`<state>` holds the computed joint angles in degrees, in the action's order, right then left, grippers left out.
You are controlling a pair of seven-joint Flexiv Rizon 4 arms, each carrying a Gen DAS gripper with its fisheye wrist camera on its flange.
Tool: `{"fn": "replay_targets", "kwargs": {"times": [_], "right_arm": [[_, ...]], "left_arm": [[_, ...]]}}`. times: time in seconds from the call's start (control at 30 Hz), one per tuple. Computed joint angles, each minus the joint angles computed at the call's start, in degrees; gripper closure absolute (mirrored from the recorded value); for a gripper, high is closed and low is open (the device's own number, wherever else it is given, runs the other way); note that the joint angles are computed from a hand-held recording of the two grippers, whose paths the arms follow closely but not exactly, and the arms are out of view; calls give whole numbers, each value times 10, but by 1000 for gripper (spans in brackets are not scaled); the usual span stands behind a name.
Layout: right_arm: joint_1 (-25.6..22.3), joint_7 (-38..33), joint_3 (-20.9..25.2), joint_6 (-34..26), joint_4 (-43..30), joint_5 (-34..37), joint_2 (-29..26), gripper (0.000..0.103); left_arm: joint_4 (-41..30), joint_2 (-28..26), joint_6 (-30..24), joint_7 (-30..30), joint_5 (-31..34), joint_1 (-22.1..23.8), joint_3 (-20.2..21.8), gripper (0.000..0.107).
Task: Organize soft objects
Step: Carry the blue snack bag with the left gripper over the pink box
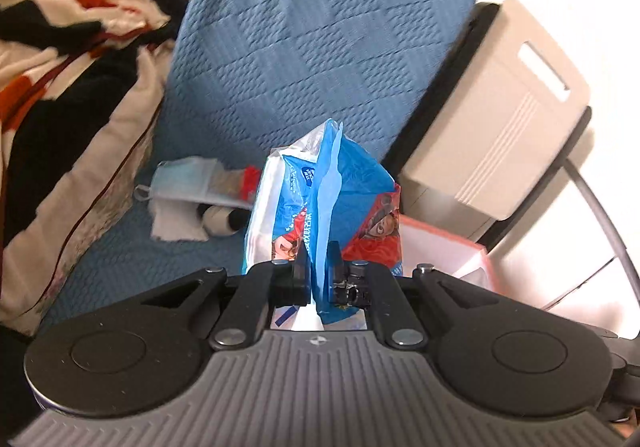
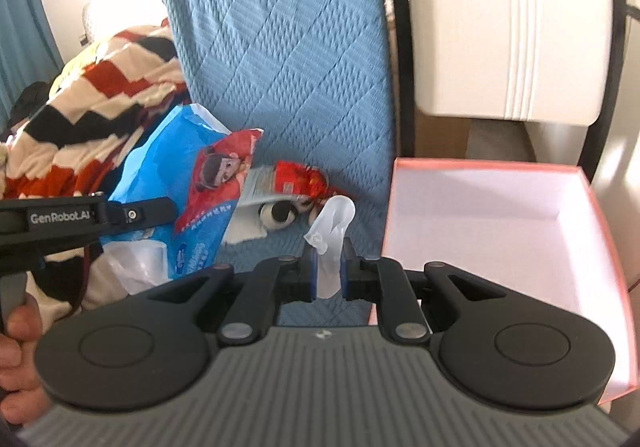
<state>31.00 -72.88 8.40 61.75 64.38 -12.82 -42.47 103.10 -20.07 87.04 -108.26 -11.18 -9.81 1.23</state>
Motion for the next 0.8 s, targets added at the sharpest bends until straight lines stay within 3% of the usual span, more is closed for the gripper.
{"fn": "replay_targets", "kwargs": {"times": [0.8], "right_arm": [[-40, 26, -24, 35, 57, -31, 38, 89]], "left_arm": [[-99, -58, -10, 0, 14, -51, -5, 99]]}}
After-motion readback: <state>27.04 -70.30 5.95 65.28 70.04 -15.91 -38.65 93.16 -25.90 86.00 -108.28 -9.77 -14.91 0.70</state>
